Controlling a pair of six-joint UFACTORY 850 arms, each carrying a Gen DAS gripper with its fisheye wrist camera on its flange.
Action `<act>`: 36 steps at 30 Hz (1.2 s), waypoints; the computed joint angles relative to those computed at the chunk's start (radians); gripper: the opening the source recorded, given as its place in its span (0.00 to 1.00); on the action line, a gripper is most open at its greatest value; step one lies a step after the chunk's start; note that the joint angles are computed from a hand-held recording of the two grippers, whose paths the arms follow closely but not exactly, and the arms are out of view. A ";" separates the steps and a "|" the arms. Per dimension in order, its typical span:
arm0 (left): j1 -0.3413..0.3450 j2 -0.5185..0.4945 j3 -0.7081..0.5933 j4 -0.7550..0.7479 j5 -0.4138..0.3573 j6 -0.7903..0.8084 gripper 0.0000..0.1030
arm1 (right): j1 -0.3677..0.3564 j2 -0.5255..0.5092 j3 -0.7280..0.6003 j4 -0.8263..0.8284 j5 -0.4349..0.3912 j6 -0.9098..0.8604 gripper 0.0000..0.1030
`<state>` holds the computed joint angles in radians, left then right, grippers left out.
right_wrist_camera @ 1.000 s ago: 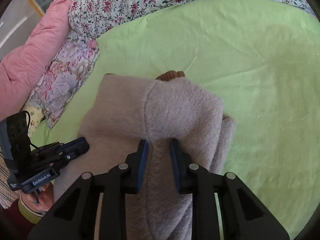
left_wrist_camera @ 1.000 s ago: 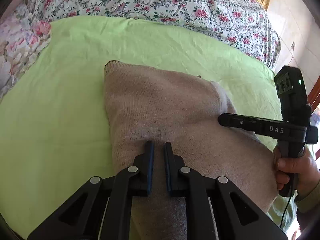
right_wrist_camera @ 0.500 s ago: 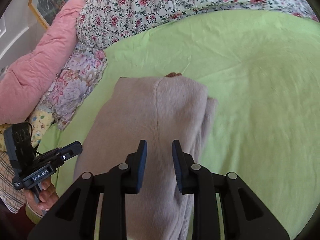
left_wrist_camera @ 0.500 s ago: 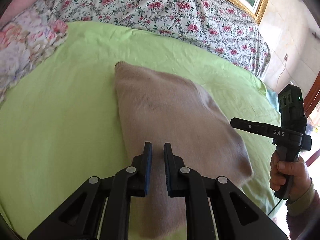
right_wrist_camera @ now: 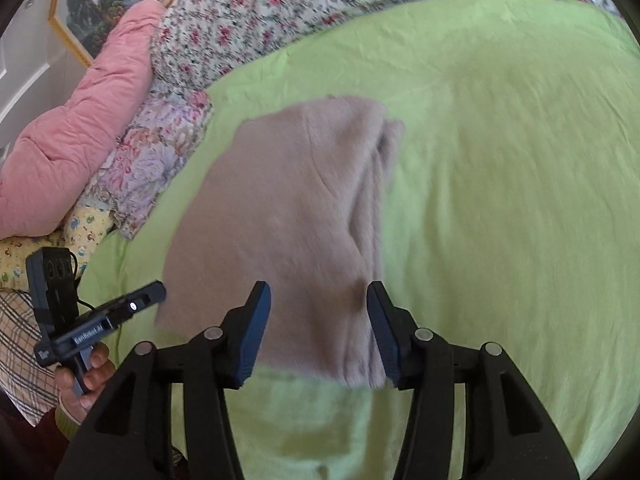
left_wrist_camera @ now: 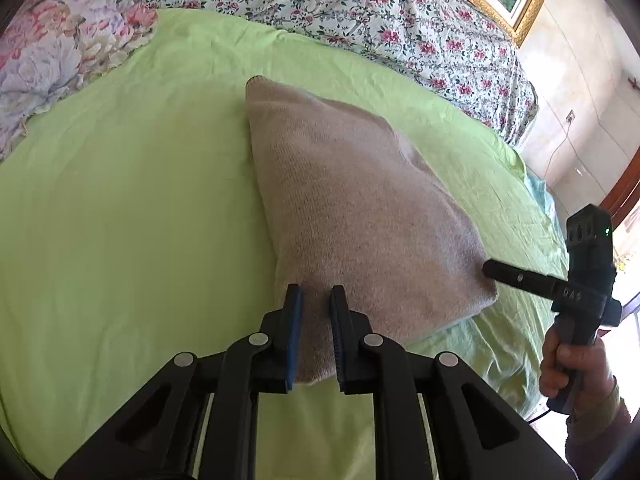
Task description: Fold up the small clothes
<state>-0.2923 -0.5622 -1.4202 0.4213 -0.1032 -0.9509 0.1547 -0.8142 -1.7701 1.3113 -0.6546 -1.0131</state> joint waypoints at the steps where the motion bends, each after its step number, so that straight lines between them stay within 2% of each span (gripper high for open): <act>1: 0.001 -0.004 -0.005 -0.008 -0.006 0.014 0.14 | 0.002 -0.002 0.002 -0.007 -0.005 0.002 0.50; 3: 0.002 -0.011 -0.009 -0.051 -0.014 0.056 0.14 | 0.008 0.001 0.012 -0.012 -0.006 -0.006 0.50; 4: 0.003 -0.014 -0.010 -0.076 -0.016 0.079 0.15 | 0.012 0.004 0.017 -0.016 0.006 -0.012 0.42; 5: 0.004 -0.016 -0.009 -0.095 -0.019 0.095 0.15 | 0.015 0.012 0.030 -0.017 0.019 -0.015 0.25; 7: 0.006 -0.017 -0.007 -0.173 -0.020 0.171 0.15 | 0.009 0.020 0.043 0.001 0.020 -0.024 0.09; 10: 0.004 -0.019 -0.006 -0.197 -0.023 0.211 0.15 | 0.000 0.028 0.056 -0.013 0.013 -0.035 0.09; 17: 0.011 -0.030 0.010 -0.257 0.001 0.263 0.18 | 0.019 0.008 0.043 -0.130 0.083 0.039 0.09; 21: 0.008 -0.031 0.020 -0.124 0.017 0.139 0.18 | 0.026 0.010 0.051 -0.133 0.108 0.019 0.09; 25: 0.001 -0.031 0.022 0.027 0.008 -0.022 0.19 | 0.014 -0.002 0.048 -0.091 0.082 0.008 0.11; 26: 0.000 -0.029 0.022 0.060 0.000 -0.050 0.20 | 0.016 0.006 0.057 -0.107 0.099 0.022 0.21; 28: -0.005 -0.023 0.025 0.103 -0.011 -0.092 0.21 | 0.013 0.018 0.077 -0.094 0.106 0.018 0.31; 30: -0.009 -0.010 0.038 0.132 -0.017 -0.126 0.22 | 0.003 0.032 0.104 -0.046 0.086 -0.003 0.32; 34: -0.029 0.016 0.059 0.298 -0.054 -0.285 0.25 | 0.006 0.095 0.179 0.005 0.122 -0.058 0.32; 36: -0.035 0.031 0.074 0.320 -0.062 -0.306 0.25 | 0.009 0.124 0.208 0.028 0.139 -0.089 0.32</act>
<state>-0.3278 -0.5316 -1.3461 0.7408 -0.1650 -1.2573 0.1638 -0.6902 -1.5621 1.3388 -0.5157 -1.1022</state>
